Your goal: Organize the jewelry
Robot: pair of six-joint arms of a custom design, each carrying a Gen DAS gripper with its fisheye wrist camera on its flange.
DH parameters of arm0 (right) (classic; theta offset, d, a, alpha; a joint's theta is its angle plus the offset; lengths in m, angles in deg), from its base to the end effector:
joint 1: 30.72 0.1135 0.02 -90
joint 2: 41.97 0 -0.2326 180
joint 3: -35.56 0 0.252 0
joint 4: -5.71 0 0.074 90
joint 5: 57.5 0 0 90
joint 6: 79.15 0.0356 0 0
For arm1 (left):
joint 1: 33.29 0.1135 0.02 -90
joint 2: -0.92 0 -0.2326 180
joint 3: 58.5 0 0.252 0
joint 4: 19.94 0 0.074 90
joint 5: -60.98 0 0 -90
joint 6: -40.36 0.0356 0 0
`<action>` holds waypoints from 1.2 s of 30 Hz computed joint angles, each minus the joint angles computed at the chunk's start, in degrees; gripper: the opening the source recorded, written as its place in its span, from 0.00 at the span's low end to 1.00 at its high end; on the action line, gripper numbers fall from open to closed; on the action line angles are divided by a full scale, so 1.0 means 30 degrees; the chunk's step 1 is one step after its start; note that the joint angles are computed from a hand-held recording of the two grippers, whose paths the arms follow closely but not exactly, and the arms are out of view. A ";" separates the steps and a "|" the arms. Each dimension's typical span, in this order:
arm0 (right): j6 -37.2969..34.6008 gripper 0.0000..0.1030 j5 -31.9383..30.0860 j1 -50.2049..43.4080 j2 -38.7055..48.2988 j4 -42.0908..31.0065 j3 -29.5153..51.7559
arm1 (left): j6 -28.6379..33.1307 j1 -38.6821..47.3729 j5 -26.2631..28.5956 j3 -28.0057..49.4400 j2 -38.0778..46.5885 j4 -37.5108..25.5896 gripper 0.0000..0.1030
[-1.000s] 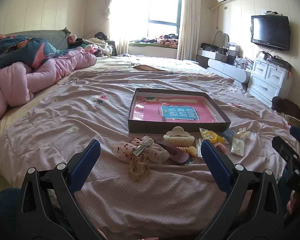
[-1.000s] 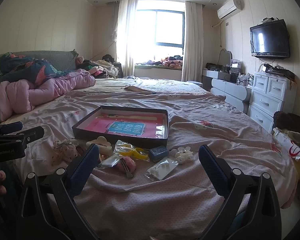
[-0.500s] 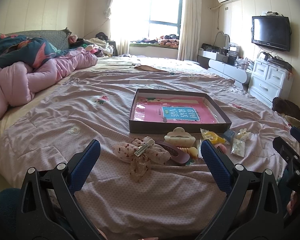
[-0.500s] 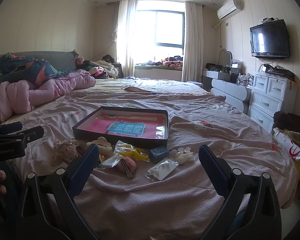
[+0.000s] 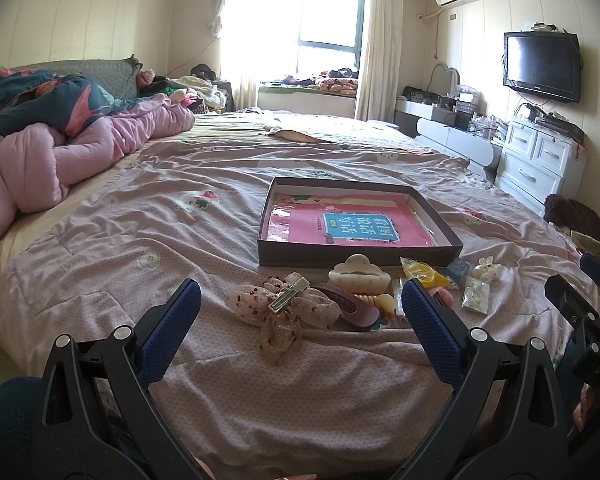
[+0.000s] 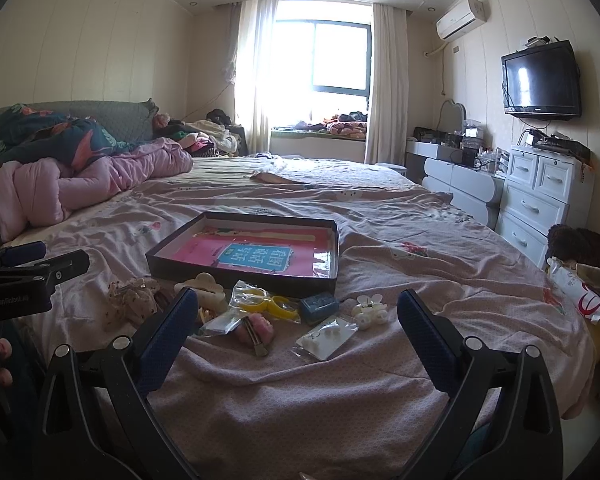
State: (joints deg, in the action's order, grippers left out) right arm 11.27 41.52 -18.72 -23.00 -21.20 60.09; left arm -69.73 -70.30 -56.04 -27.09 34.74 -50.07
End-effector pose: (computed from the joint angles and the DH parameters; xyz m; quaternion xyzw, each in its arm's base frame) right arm 0.1503 0.0263 0.1738 -0.0389 0.8236 -0.0037 0.5659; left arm 0.1436 -0.0880 0.1755 0.0144 0.8599 -0.0434 0.5085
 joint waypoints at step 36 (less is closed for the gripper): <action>-0.0532 0.94 -0.1279 -0.0525 0.6047 0.3524 0.1800 | 0.0535 0.3422 0.2545 0.0195 0.0717 0.0482 0.89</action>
State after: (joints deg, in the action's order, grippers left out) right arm 9.68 37.68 -20.30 -4.86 -10.62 65.49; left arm -68.12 -60.03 -48.40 -26.50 36.89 -48.62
